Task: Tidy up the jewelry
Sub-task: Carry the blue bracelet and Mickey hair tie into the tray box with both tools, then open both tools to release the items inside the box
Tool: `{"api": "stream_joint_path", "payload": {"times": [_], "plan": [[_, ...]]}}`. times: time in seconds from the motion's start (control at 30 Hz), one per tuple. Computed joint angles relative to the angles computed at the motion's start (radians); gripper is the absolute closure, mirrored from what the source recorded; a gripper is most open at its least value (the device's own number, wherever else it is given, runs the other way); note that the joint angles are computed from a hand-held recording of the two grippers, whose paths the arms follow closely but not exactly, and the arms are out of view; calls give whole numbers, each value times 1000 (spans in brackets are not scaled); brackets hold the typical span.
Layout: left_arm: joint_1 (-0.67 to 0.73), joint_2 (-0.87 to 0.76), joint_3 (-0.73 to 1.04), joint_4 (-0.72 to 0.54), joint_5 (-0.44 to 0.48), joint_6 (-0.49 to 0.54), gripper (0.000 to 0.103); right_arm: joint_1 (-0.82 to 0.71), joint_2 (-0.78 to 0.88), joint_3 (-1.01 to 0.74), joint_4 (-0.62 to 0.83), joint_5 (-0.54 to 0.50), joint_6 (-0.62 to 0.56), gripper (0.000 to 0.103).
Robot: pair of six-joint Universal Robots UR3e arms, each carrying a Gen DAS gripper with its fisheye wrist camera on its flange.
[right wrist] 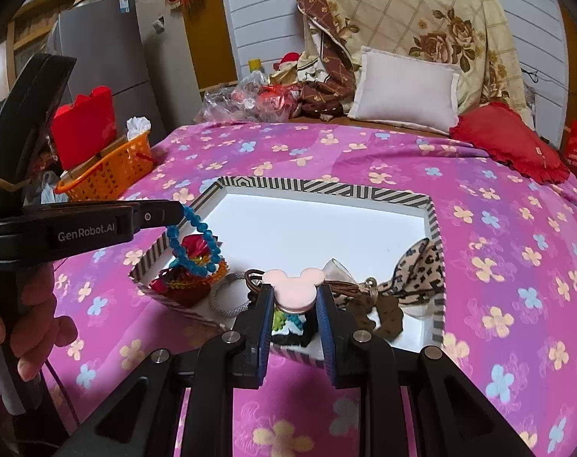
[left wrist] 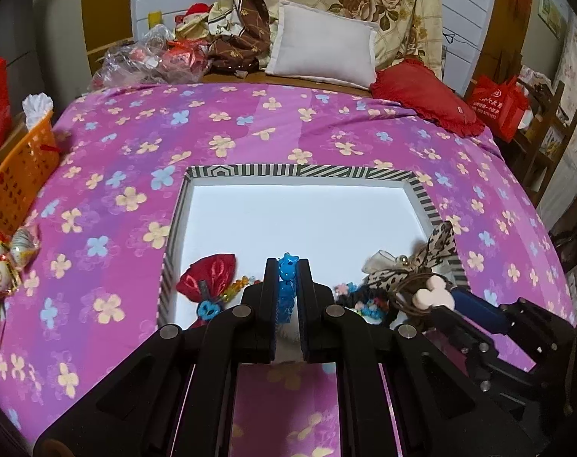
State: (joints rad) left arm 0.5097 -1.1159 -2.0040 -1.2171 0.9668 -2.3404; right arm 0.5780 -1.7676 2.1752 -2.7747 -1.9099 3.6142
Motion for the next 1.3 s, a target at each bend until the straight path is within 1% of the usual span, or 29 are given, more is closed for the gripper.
{"api": "stream_joint_path", "payload": {"times": [0.17,0.27,0.53,0.67,0.73,0.77,0.83,0.9,0.93,0.97,1.0,1.03,1.07,1.17,1.2,1.27,1.3], "plan": [[-51,-100,-6,106,31,-71,96,-57,79,-10,-56,50,-39,81],[-67,-152,-19,163,62,-95,96,-73,137,-23,-87,74,-56,81],[-60,-224,-68,271,127,-106,96,-93,286,-55,-153,132,-62,81],[-58,-227,-102,302,141,-104,96,-88,310,-38,-195,125,-49,81],[-57,-223,-121,323,148,-105,96,-93,296,-24,-196,136,-42,81],[-56,-216,-135,336,151,-107,96,-98,286,-19,-186,146,-36,80],[-52,-197,-159,358,154,-107,96,-100,267,-9,-176,150,-22,56],[-42,-181,-172,356,151,-94,94,-92,238,23,-201,140,0,55],[-36,-172,-176,346,148,-84,91,-90,227,30,-201,139,8,55],[-29,-160,-181,336,145,-73,84,-85,215,39,-201,136,17,55],[-20,-145,-189,327,140,-63,79,-75,198,49,-198,126,28,55],[-6,-123,-200,314,132,-51,70,-66,188,50,-190,117,35,55],[7,-99,-211,300,123,-40,63,-54,172,56,-183,106,45,55],[54,-20,-240,252,101,-4,54,-13,125,65,-148,66,81,55],[81,21,-253,224,87,17,52,5,112,64,-130,46,99,54],[131,105,-277,165,65,59,51,40,87,62,-97,10,139,49],[155,145,-286,130,54,82,51,59,77,61,-84,-6,160,41]]}}
